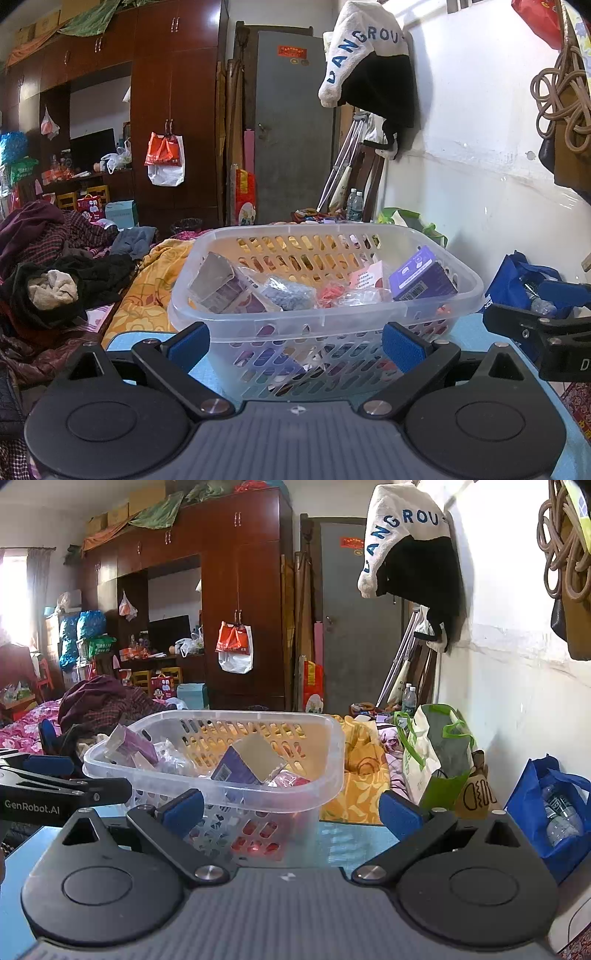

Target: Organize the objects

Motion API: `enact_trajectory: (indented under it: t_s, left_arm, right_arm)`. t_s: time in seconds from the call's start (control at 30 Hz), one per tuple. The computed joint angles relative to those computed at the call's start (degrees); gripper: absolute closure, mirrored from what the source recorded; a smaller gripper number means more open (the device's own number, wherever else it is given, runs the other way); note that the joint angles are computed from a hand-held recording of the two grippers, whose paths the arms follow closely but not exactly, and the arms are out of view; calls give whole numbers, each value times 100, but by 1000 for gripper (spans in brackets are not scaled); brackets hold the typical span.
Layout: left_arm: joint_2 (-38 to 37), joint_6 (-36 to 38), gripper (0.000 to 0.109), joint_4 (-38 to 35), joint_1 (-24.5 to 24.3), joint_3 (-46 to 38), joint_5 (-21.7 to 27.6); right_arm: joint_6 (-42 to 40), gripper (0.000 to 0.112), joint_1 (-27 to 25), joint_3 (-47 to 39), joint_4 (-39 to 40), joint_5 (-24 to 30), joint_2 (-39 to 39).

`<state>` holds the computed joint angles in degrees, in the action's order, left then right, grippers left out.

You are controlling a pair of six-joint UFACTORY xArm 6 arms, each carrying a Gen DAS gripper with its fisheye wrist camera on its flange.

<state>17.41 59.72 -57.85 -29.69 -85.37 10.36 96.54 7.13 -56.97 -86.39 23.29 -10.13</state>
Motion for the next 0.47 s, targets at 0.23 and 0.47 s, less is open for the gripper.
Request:
enact_trajectory:
  t_s: [0.23,0.47]
  left_arm:
    - [-12,131,8,-127,-11,2,22]
    - [-31,340,8,-323,-61,46,-33]
  right_arm:
    - [-6,9,0,5,-10,3,-1]
    - [-2,9,-7,15,-21,-5,-7]
